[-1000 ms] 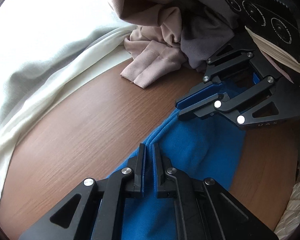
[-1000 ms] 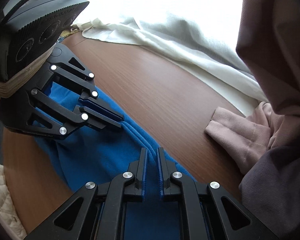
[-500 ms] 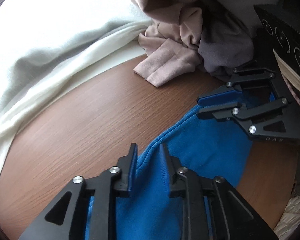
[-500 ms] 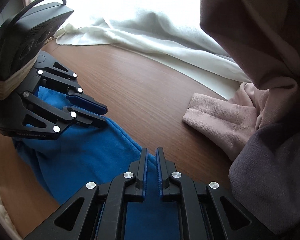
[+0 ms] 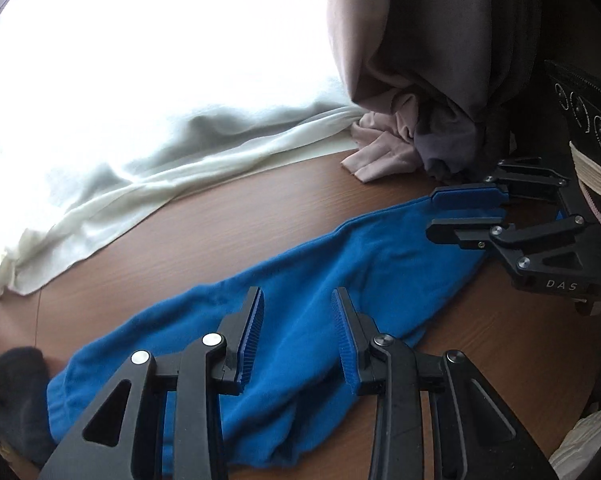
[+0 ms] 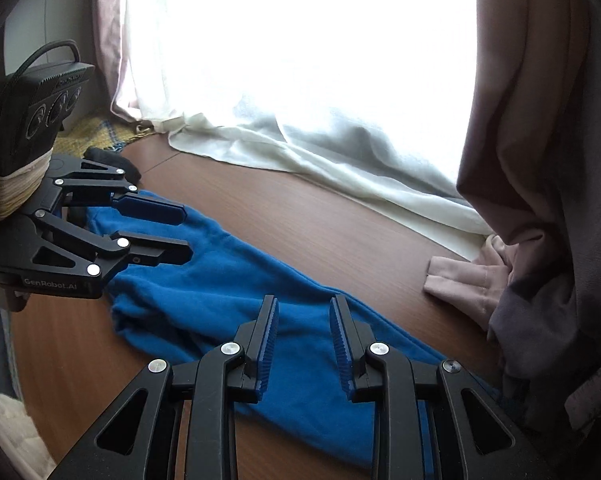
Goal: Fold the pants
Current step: 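Open both tools and smooth the folded sweatpants flat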
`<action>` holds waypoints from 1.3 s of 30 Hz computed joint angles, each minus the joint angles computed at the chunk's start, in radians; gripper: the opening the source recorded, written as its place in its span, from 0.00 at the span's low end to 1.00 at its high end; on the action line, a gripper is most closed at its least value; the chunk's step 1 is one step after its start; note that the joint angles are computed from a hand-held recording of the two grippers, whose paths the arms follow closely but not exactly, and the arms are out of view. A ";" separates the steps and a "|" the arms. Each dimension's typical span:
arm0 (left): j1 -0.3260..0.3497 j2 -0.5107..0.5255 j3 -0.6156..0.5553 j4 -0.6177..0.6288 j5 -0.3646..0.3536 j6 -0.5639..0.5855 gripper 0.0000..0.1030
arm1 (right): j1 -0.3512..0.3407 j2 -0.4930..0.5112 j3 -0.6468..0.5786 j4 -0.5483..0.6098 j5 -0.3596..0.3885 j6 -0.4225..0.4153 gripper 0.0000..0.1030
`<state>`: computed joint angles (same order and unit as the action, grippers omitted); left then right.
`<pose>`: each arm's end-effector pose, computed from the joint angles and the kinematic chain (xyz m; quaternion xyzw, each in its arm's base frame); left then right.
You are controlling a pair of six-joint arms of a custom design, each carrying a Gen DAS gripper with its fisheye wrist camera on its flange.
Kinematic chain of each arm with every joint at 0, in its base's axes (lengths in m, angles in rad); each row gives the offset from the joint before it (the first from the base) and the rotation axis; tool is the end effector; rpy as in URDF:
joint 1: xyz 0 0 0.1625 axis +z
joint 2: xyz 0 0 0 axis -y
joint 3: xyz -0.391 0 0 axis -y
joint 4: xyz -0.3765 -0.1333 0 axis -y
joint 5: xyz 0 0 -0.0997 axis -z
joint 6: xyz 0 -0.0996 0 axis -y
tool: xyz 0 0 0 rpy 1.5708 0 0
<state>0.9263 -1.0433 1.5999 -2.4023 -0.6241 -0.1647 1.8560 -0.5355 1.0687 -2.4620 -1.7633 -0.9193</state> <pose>-0.2063 -0.6309 0.2725 0.1488 0.8712 -0.2899 0.3671 0.3314 -0.7242 0.1140 0.5408 -0.8168 0.1389 0.1451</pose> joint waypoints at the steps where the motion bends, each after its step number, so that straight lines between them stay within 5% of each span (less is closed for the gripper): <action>1: -0.008 -0.023 0.038 0.012 0.017 -0.037 0.34 | 0.004 -0.014 0.037 -0.026 0.003 -0.007 0.27; 7: -0.048 -0.145 0.219 0.075 0.071 -0.252 0.34 | 0.014 -0.083 0.211 -0.071 0.058 -0.001 0.27; 11: -0.054 -0.183 0.299 0.057 0.058 -0.290 0.29 | 0.017 -0.097 0.275 -0.072 0.091 0.018 0.27; 15: -0.051 -0.182 0.351 0.003 0.065 -0.230 0.22 | 0.013 -0.082 0.300 -0.078 0.094 0.045 0.27; 25: -0.020 -0.120 0.347 -0.057 0.110 -0.076 0.21 | 0.001 -0.052 0.333 -0.195 -0.016 0.145 0.27; 30: 0.004 -0.088 0.328 -0.065 0.105 -0.025 0.21 | -0.016 -0.051 0.323 -0.169 -0.008 0.227 0.27; 39: 0.001 -0.053 0.331 -0.079 0.158 0.052 0.26 | -0.023 -0.023 0.289 -0.155 -0.004 0.254 0.27</action>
